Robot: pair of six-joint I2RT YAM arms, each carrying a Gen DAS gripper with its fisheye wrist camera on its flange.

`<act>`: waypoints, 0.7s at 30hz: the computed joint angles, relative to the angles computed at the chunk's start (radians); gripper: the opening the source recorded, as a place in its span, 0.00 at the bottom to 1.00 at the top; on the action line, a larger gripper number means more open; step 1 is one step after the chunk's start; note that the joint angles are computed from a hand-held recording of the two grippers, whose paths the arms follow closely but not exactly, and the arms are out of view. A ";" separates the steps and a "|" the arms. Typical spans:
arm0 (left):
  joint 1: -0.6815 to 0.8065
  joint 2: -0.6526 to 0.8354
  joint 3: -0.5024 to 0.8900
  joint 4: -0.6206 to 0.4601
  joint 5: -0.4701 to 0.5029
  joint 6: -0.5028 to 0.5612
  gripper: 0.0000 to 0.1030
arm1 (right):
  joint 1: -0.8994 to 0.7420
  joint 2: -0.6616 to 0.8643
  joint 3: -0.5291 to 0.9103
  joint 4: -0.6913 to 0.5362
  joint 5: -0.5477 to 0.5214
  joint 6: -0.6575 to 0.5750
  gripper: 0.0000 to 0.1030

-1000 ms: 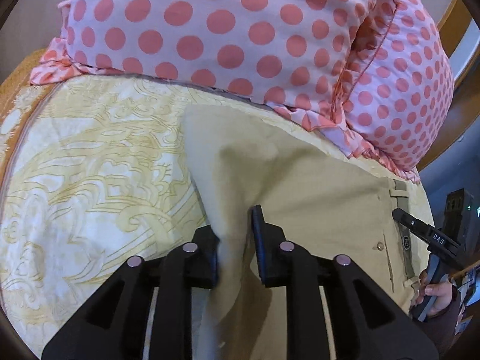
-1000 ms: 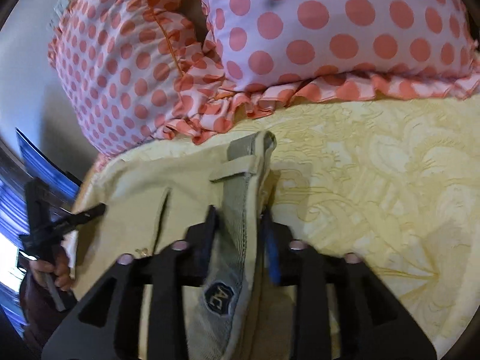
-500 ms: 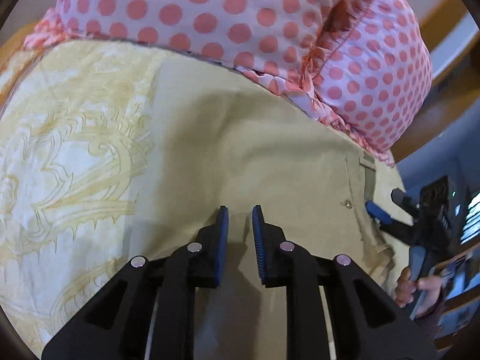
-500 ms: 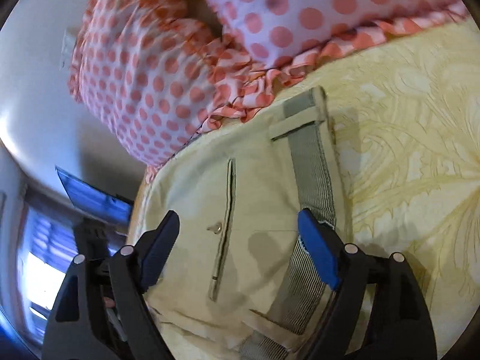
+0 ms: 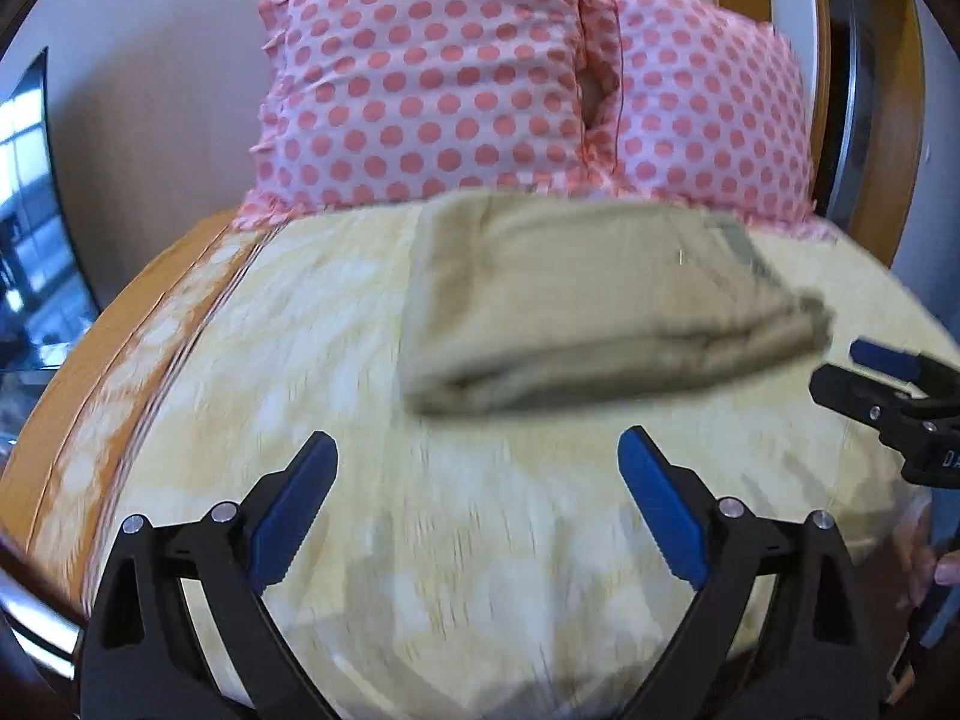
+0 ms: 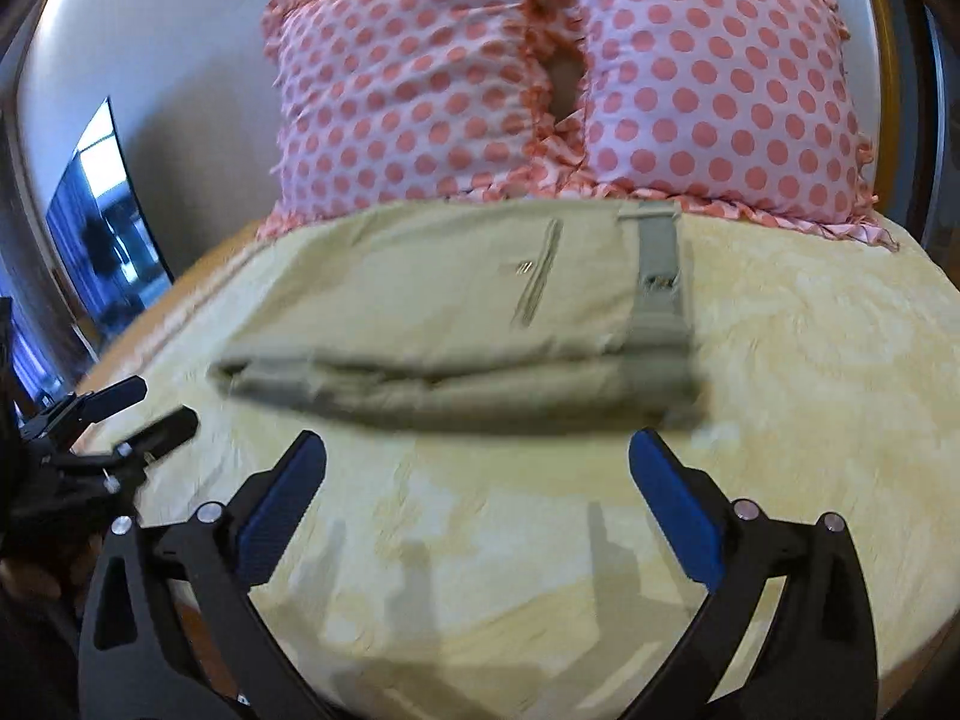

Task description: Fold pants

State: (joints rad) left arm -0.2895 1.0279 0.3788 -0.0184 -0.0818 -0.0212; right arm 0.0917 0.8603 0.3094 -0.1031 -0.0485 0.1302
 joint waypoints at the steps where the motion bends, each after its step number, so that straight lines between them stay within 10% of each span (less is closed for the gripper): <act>1: -0.021 -0.018 -0.034 0.006 -0.022 -0.012 0.93 | 0.070 -0.023 -0.029 0.010 0.087 0.030 0.98; 12: -0.100 -0.100 -0.167 0.060 -0.138 -0.065 0.96 | 0.320 -0.009 -0.116 0.047 0.424 0.167 0.98; 21: -0.033 -0.047 -0.171 0.139 -0.024 -0.017 0.97 | 0.328 0.045 -0.134 0.122 0.449 0.175 0.98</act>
